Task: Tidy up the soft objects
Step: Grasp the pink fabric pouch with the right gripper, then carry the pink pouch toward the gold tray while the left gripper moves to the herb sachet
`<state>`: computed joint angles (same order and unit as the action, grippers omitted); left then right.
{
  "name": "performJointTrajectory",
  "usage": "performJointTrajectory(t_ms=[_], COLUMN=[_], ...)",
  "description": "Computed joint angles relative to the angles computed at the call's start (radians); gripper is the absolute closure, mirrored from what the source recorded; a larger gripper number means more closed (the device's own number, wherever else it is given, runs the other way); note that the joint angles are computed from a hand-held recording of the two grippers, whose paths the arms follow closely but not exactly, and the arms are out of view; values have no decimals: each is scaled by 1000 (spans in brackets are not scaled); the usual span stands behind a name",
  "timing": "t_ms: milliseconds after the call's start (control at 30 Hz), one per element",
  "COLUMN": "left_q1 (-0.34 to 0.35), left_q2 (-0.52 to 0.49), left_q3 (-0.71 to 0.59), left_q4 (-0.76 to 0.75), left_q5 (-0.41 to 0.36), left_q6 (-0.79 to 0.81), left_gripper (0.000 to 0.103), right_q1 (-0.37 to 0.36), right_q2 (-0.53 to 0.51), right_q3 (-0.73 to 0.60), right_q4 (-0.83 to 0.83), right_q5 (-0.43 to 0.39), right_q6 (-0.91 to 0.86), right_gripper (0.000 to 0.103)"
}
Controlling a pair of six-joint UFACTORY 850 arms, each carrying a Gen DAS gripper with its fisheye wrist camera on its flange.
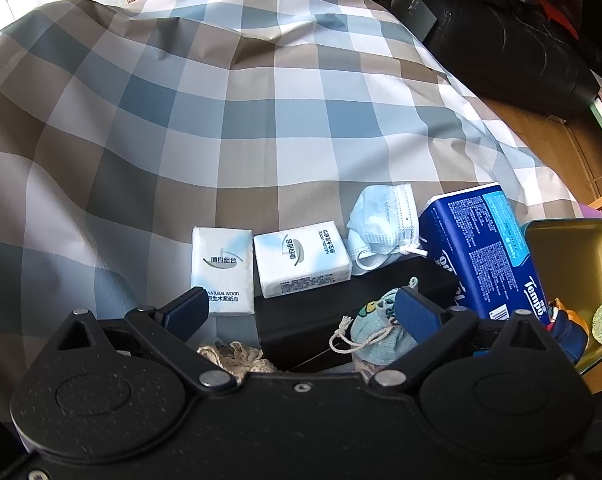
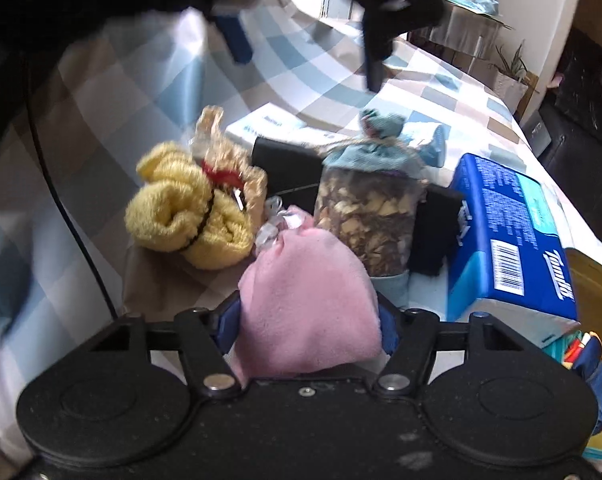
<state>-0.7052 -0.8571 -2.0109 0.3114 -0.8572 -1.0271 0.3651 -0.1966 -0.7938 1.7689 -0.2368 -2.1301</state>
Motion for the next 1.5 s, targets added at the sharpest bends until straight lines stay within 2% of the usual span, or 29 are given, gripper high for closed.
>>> performJointTrajectory(t_ms=[133,233,333,500,633,733,867,1000,1233,1367,1500], left_q1=[-1,-2,-4,-8,-12,-22,-26,-15,-33,-42,-48], left_q2=[-7,-14,-19,-26,-27,-44,-69,-107,-247,-255,-231], left_q3=[-9,-18,-25,-34,-35,-62,-101,-152,-367,-374,-340], left_q4=[-1,-1,1,-2,-13,15,77,62,54,14,-33], left_q5=[-9,-19,-26,-30,-5,-19,-57,-87,-223,-236,-214], left_q6=[4,9,12,22,44,42,-23,-51,50,95,83], left_gripper=[7,7,7,7,7,7,7,7,7,7,7], right_q1=[-62,-96,-129,-173,-191,-200,-209,-218,-239,-259,-282], right_q2=[53,90,109,119,124,119,124,131,123,123,134], right_q3=[22,38,38,31,48,51,56,57,47,41,41], right_q4=[-78,-71,-133,-252,-282,-323,-279,-248,-232,-229,-204], right_q5=[-77,-101,-121,-120,-100,-98,-108,-121,-132,-142,-153], right_q6=[66,66,127,243,278,333,300,285,291,310,301], right_gripper=[39,39,39,39,39,39,39,39,39,38,38])
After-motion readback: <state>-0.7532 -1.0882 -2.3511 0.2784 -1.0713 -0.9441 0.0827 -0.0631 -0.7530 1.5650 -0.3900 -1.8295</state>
